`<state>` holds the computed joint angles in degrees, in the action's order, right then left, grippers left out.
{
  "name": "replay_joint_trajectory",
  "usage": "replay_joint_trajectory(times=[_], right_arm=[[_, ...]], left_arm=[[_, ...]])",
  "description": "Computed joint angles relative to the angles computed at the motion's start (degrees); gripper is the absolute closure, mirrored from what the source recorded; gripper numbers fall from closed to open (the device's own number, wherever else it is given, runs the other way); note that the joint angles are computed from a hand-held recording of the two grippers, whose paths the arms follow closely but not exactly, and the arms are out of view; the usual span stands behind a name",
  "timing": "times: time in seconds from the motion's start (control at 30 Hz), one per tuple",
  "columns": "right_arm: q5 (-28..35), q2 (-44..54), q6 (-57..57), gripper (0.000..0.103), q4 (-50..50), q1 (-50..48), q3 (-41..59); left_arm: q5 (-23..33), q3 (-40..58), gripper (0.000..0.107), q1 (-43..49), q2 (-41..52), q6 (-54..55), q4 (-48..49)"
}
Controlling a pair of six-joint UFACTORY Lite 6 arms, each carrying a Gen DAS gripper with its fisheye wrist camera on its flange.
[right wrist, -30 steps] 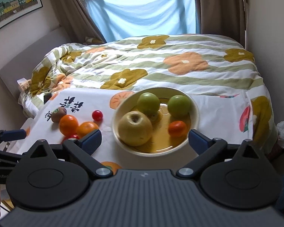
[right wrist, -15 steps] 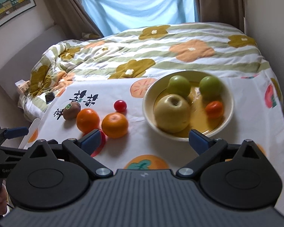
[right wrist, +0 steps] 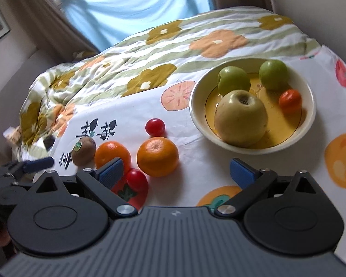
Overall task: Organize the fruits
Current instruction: 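Move both open tools down toward the two loose oranges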
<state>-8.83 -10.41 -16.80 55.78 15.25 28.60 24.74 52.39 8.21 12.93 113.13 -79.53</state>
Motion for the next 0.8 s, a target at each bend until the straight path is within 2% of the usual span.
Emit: replay_joint_trajectory(times=[0.17,0.33,0.53,0.63,0.8], right_arm=[[-2.36,4.25,13.23,0.000,-8.42,0.39,1.18],[-3.76,7.56,21.61,0.000,-13.68,0.03,2.28],[-4.73,10.16,28.96,0.000,-18.79,-0.32,3.16],[-4.60,11.56,31.84,0.000,-21.52,-0.51,4.35],[-4.26,13.89,35.51,0.000,-25.28,-0.34,6.44]], left_arm=[[2.58,7.53,0.009,-0.92,7.83,-6.36,5.33],[3.81,13.40,0.012,-2.43,14.05,-11.27,10.00],[5.75,19.10,0.031,-3.40,19.34,-18.49,16.87],[9.44,22.15,0.041,-2.69,21.46,-21.96,20.02],[8.52,20.70,0.042,-2.80,20.34,-19.56,19.34]])
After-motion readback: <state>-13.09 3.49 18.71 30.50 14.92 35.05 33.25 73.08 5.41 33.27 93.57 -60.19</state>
